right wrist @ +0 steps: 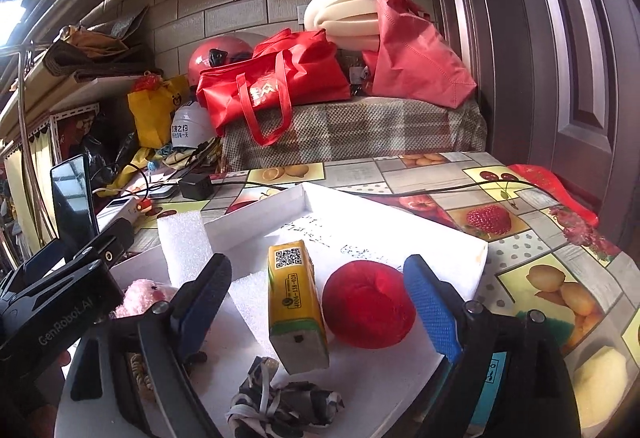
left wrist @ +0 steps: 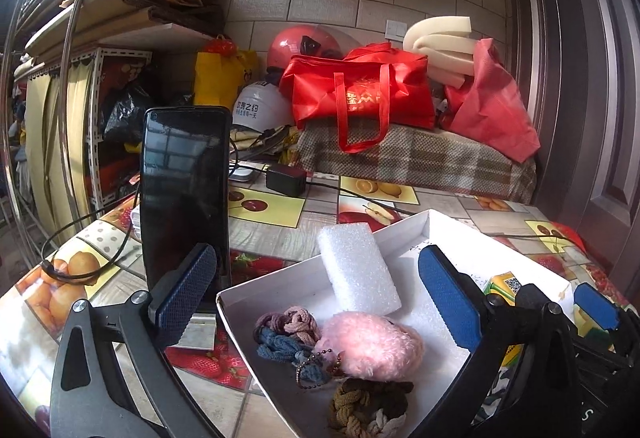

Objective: Organize soft objects
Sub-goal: 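Lift both open tools up from the box lid, then move both open tools past the box toward the glove and yellow sponge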

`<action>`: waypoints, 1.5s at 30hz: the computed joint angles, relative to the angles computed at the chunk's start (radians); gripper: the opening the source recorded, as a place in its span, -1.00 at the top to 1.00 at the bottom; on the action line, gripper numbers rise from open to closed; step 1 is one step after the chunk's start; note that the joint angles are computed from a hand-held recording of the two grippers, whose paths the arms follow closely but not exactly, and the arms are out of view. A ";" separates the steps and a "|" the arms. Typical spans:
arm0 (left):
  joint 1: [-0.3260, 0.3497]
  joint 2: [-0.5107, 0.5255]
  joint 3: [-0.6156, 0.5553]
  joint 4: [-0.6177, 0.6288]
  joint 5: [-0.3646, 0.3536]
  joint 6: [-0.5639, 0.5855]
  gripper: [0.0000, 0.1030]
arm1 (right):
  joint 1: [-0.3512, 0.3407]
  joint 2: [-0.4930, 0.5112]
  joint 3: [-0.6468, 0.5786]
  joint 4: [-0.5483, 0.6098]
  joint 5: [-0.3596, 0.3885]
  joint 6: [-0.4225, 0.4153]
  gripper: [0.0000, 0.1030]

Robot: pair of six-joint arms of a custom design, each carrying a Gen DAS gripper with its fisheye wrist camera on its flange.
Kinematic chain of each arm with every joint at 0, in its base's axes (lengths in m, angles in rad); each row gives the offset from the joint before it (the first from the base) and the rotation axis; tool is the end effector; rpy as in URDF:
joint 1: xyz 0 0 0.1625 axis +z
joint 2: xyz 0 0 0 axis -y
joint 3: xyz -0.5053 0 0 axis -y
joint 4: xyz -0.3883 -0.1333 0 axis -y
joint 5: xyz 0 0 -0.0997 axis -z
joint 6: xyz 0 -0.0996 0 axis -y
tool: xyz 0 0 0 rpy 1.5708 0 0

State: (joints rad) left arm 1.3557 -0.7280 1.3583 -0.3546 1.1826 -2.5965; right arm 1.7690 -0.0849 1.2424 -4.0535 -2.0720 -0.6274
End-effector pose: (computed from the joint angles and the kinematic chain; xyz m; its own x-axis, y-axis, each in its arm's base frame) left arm 0.0065 -0.7716 0.1488 -0.8096 0.0026 -0.5870 0.5589 0.3095 -0.7694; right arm 0.2351 -0.7365 -0.0748 -0.7423 0.0902 0.6640 -0.5974 0.3598 -0.7167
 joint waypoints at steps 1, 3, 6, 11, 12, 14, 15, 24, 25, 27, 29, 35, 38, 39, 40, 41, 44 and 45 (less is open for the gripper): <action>0.001 -0.002 0.004 -0.006 0.003 -0.001 -0.98 | 0.001 0.003 -0.001 -0.011 0.006 -0.011 -0.71; 0.003 -0.005 0.009 -0.014 0.009 -0.007 -0.99 | 0.003 0.009 -0.004 -0.039 0.017 -0.038 -0.71; 0.007 -0.009 0.010 -0.009 0.018 -0.021 -0.99 | 0.006 0.020 -0.002 -0.088 0.043 -0.083 -0.71; 0.008 -0.012 0.008 0.008 0.020 -0.037 -0.99 | 0.006 0.024 0.004 -0.121 0.069 -0.109 -0.72; 0.008 -0.013 0.010 0.007 0.021 -0.037 -0.99 | 0.006 0.025 0.003 -0.122 0.068 -0.109 -0.72; 0.007 -0.014 0.014 0.003 0.022 -0.034 -0.99 | 0.007 0.026 0.000 -0.123 0.066 -0.111 -0.72; 0.007 -0.014 0.016 0.001 0.023 -0.031 -0.99 | 0.008 0.028 -0.002 -0.125 0.062 -0.112 -0.72; 0.003 -0.031 0.053 -0.021 0.021 -0.010 -0.99 | 0.012 0.020 0.040 -0.153 0.060 -0.110 -0.72; 0.002 -0.034 0.060 -0.025 0.021 -0.006 -0.99 | 0.012 0.018 0.049 -0.158 0.061 -0.109 -0.72; -0.001 -0.039 0.074 -0.039 0.016 0.005 -0.99 | 0.013 0.016 0.059 -0.166 0.058 -0.106 -0.72; -0.003 -0.044 0.087 -0.050 0.012 0.016 -0.99 | 0.012 0.012 0.072 -0.171 0.057 -0.100 -0.73; -0.009 -0.057 0.119 -0.070 0.003 0.037 -0.99 | 0.012 -0.001 0.110 -0.181 0.059 -0.089 -0.73; -0.013 -0.065 0.139 -0.077 0.003 0.048 -0.99 | 0.011 -0.012 0.140 -0.184 0.065 -0.085 -0.73; -0.014 -0.068 0.147 -0.080 0.003 0.053 -0.99 | 0.011 -0.016 0.152 -0.188 0.069 -0.084 -0.72; -0.016 -0.071 0.156 -0.085 0.005 0.059 -0.99 | 0.010 -0.019 0.163 -0.193 0.073 -0.085 -0.72; -0.016 -0.074 0.163 -0.087 0.007 0.063 -0.99 | 0.010 -0.021 0.173 -0.199 0.076 -0.085 -0.72; -0.019 -0.083 0.183 -0.088 0.013 0.073 -0.99 | 0.009 -0.031 0.206 -0.218 0.085 -0.083 -0.73; -0.020 -0.085 0.190 -0.090 0.015 0.075 -0.99 | 0.008 -0.034 0.216 -0.223 0.087 -0.083 -0.73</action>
State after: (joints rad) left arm 1.3354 -0.8133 1.5479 -0.4444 1.1977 -2.5210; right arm 1.7772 -0.1186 1.4582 -4.2761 -1.9852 -0.7100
